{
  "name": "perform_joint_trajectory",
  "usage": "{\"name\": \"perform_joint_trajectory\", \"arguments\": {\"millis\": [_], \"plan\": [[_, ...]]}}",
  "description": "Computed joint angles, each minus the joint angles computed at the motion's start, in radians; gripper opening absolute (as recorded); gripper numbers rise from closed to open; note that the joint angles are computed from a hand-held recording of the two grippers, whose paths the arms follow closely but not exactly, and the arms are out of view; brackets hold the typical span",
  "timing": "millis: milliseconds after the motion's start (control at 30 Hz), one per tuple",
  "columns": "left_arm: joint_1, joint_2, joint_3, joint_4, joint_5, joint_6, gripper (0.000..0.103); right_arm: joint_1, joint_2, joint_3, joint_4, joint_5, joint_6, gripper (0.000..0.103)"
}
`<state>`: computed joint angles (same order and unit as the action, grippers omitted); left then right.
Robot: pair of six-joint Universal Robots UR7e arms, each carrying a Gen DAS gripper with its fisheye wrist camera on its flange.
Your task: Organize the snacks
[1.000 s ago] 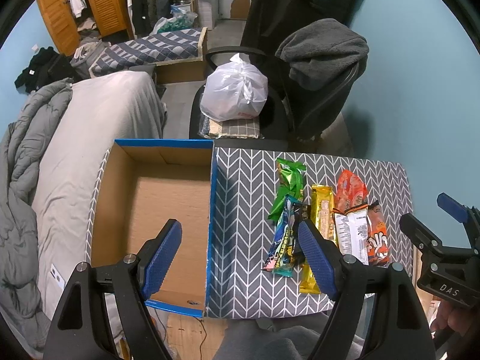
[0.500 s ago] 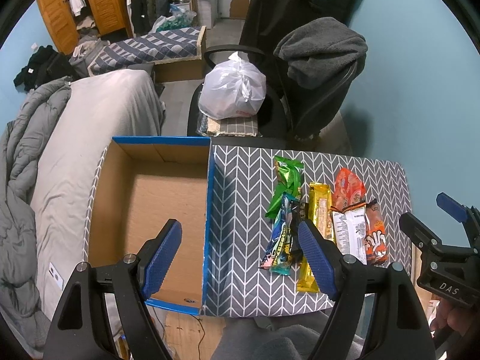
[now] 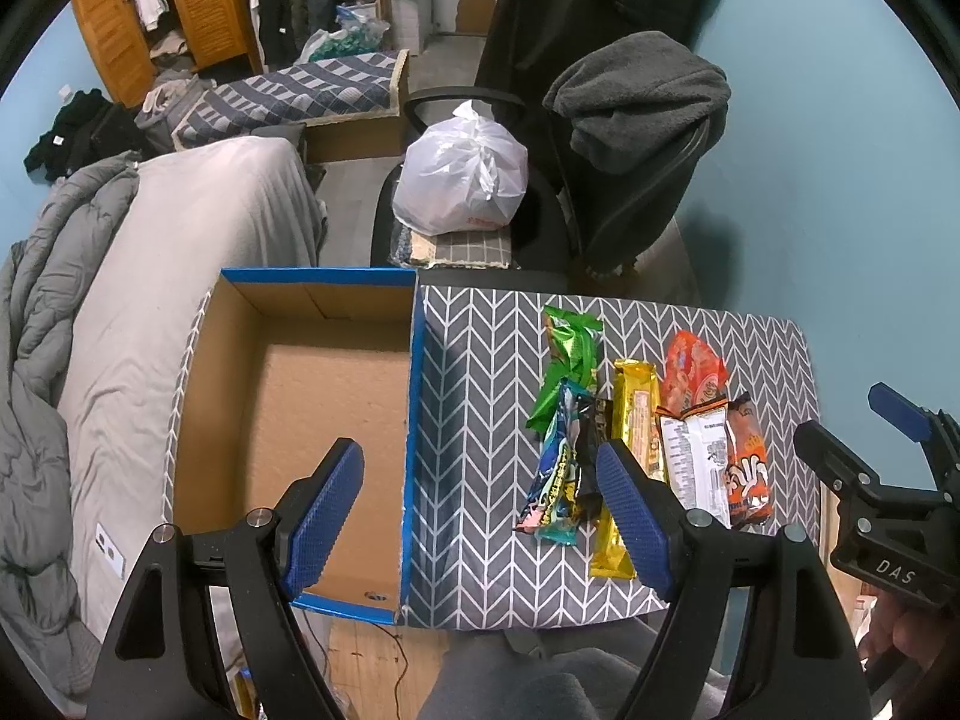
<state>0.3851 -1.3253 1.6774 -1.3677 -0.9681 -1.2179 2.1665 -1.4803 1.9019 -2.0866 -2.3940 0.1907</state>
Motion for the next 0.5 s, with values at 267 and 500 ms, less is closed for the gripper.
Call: {"name": "perform_joint_trajectory", "arguments": {"millis": [267,500], "plan": [[0.018,0.005,0.019,-0.044,-0.026,0.034,0.081,-0.009,-0.021,0.022,-0.011,-0.012,-0.014,0.1],[0.045,0.027,0.043,-0.097,-0.028,0.086,0.081,-0.065,-0.061,0.051,-0.045,-0.055,-0.088,0.1]]}}
